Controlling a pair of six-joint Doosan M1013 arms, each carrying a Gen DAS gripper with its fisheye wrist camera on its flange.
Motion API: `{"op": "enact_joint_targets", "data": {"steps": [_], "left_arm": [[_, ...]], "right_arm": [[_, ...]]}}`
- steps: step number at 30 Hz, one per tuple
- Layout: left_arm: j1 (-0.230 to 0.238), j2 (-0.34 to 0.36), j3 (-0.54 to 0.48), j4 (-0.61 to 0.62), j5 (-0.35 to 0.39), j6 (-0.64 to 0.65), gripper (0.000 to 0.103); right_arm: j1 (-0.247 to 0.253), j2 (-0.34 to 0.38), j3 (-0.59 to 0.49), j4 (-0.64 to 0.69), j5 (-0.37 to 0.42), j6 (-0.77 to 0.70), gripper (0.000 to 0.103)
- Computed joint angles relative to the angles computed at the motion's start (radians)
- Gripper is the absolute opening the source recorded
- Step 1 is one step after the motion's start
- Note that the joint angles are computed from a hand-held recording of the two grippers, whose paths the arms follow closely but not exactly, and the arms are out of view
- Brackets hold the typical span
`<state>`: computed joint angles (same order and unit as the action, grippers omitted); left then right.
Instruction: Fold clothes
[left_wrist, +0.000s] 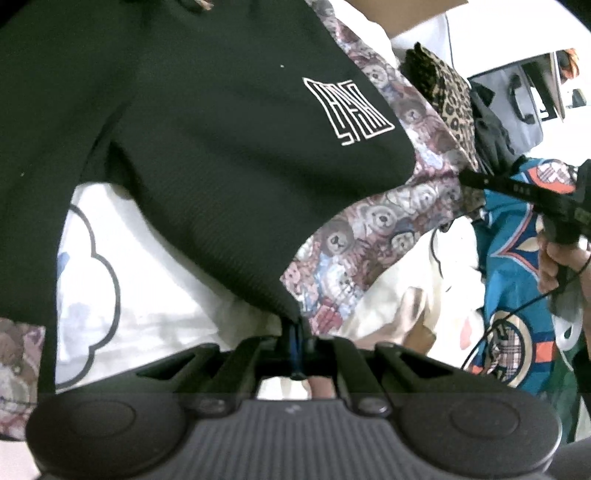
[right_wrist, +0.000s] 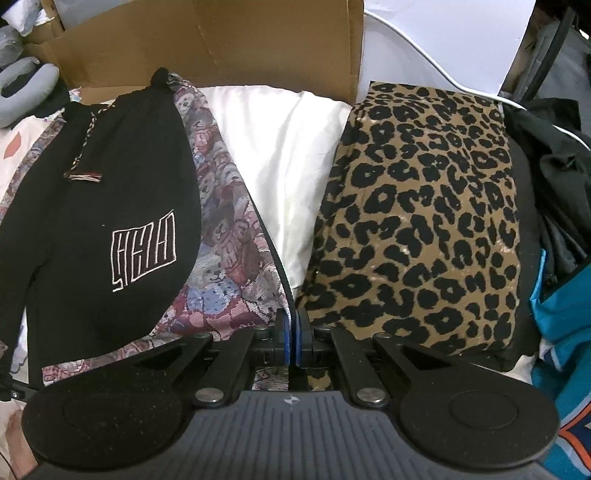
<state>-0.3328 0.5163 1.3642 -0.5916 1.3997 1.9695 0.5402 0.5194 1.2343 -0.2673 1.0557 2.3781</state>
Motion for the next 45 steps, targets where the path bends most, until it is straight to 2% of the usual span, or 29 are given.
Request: {"op": "enact_joint_targets", "data": {"steps": [6,11,15,19,20,26,27,29,31,35,36,39,45], "left_arm": [[-0.018,0.006,0.022,0.051,-0.012,-0.019,0.001],[-0.007,0.014,0.014,0.05,0.003,-0.015,0.001],[-0.005,0.016,0.014,0.052,0.004,-0.009,0.001],[-0.005,0.016,0.013,0.048,0.008,0.005,0.001],[-0.005,0.016,0.013,0.048,0.009,0.007,0.001],[-0.007,0.017,0.016,0.055,0.009,0.013,0.001],[-0.007,0.018,0.015,0.059,0.011,0.011,0.001],[-0.009,0.018,0.009,0.069,0.018,0.014,0.002],[-0.008,0.022,-0.009,0.064,0.047,0.012,0.012],[-0.003,-0.002,-0.022,0.063,-0.001,0.046,0.039],[0.0,-0.005,-0.028,0.064,-0.015,0.047,0.042],[0.012,-0.012,-0.048,0.069,-0.05,0.042,0.042],[0.05,-0.016,-0.079,0.139,-0.14,-0.008,0.043]], "right_arm": [[-0.007,0.008,0.026,-0.005,0.0,0.053,0.003],[-0.011,0.005,0.048,0.002,0.017,0.082,0.013],[-0.021,-0.015,0.094,0.04,-0.042,0.116,0.013],[-0.028,-0.027,0.118,0.067,-0.075,0.13,0.011],[-0.027,-0.028,0.116,0.065,-0.071,0.127,0.007],[-0.016,-0.015,0.079,0.027,-0.018,0.092,0.005],[-0.013,-0.01,0.073,0.016,-0.002,0.088,0.0],[-0.011,-0.002,0.065,-0.003,0.038,0.106,0.0],[-0.018,-0.01,0.076,0.014,0.04,0.139,0.0],[-0.017,-0.03,0.083,0.002,0.018,0.184,0.001],[-0.016,-0.031,0.08,-0.006,0.016,0.193,0.001],[-0.012,-0.035,0.067,-0.018,-0.002,0.208,0.003],[0.001,-0.027,0.034,-0.017,-0.07,0.182,0.029]]}}
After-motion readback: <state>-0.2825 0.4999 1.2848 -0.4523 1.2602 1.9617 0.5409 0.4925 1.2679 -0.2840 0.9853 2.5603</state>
